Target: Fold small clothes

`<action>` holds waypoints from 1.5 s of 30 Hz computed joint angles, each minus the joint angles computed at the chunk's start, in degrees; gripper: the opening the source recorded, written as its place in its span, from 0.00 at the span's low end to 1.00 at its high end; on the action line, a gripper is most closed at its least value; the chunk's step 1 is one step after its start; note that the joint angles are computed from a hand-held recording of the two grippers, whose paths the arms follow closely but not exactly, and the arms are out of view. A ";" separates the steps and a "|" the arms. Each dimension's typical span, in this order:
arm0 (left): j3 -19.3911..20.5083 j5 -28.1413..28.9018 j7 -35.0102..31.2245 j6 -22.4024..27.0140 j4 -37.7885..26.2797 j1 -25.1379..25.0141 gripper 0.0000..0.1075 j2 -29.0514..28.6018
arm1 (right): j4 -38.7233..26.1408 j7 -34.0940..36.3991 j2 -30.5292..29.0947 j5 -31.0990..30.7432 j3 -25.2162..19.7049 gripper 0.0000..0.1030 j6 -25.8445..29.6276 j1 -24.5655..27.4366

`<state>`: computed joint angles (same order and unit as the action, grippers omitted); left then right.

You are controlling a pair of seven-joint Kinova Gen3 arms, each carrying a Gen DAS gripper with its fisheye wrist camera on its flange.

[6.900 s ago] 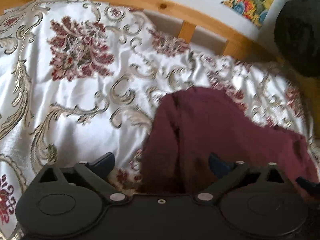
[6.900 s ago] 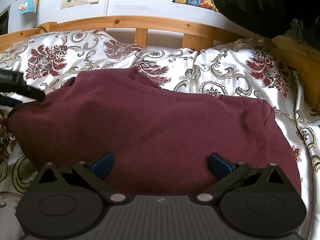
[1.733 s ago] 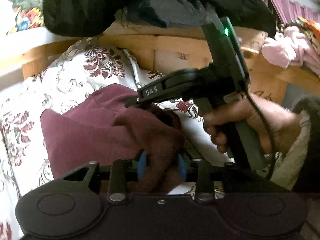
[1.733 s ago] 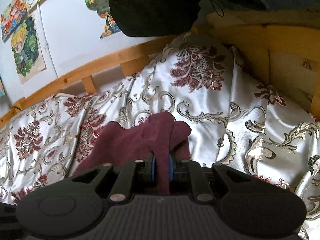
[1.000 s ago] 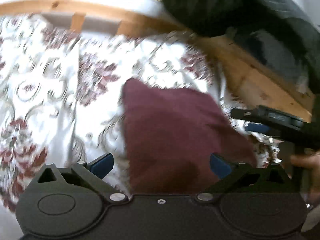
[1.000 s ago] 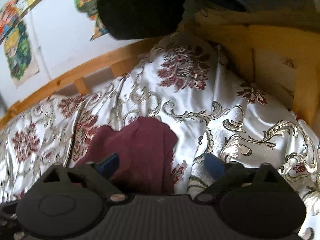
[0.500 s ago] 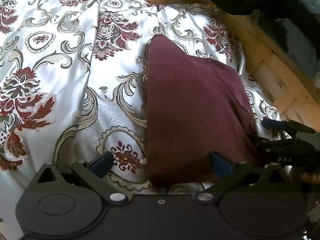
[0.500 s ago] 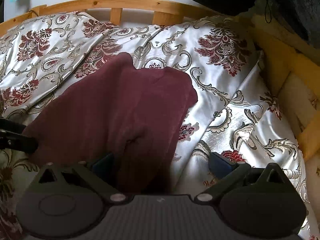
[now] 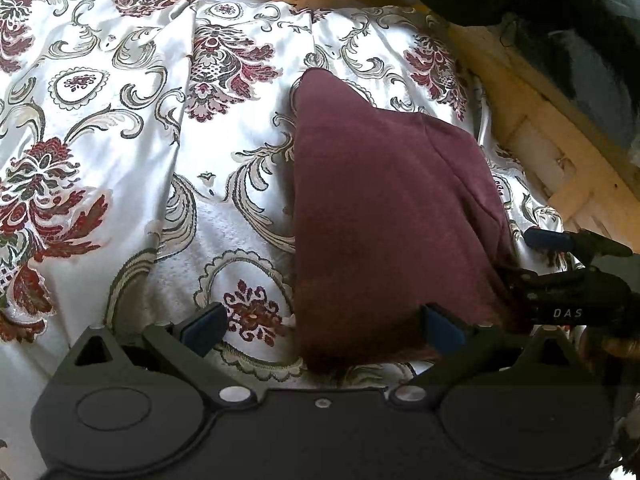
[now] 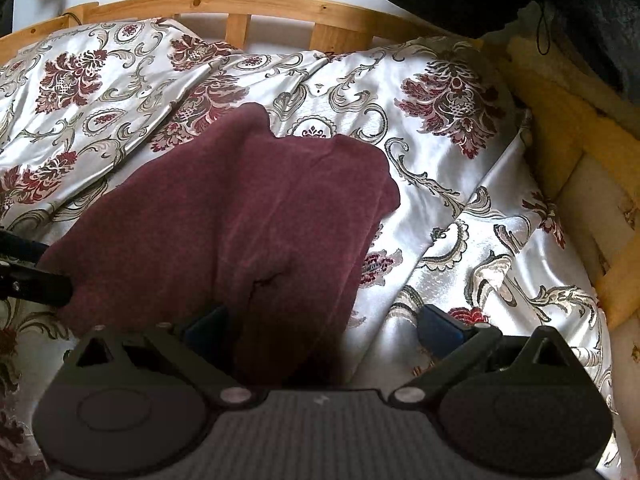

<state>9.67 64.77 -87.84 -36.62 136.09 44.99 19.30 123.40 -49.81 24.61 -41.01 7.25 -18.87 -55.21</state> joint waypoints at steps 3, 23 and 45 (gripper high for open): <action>-0.03 0.25 -0.21 -0.24 -0.10 0.12 0.95 0.23 | -0.05 -2.28 0.00 2.18 2.21 0.99 0.91 -1.54; 0.22 -5.19 8.31 -7.72 2.29 2.41 0.95 3.90 | 3.98 -39.34 6.15 20.51 -18.80 0.73 -27.47 17.26; -0.42 -7.01 10.03 -9.64 3.28 3.77 0.95 4.81 | 1.83 -19.27 7.35 2.08 -12.41 0.12 -28.57 4.69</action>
<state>9.25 57.76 -77.81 -46.25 139.37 48.76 24.10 125.23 -69.08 31.96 -38.94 -5.16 -47.44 -50.52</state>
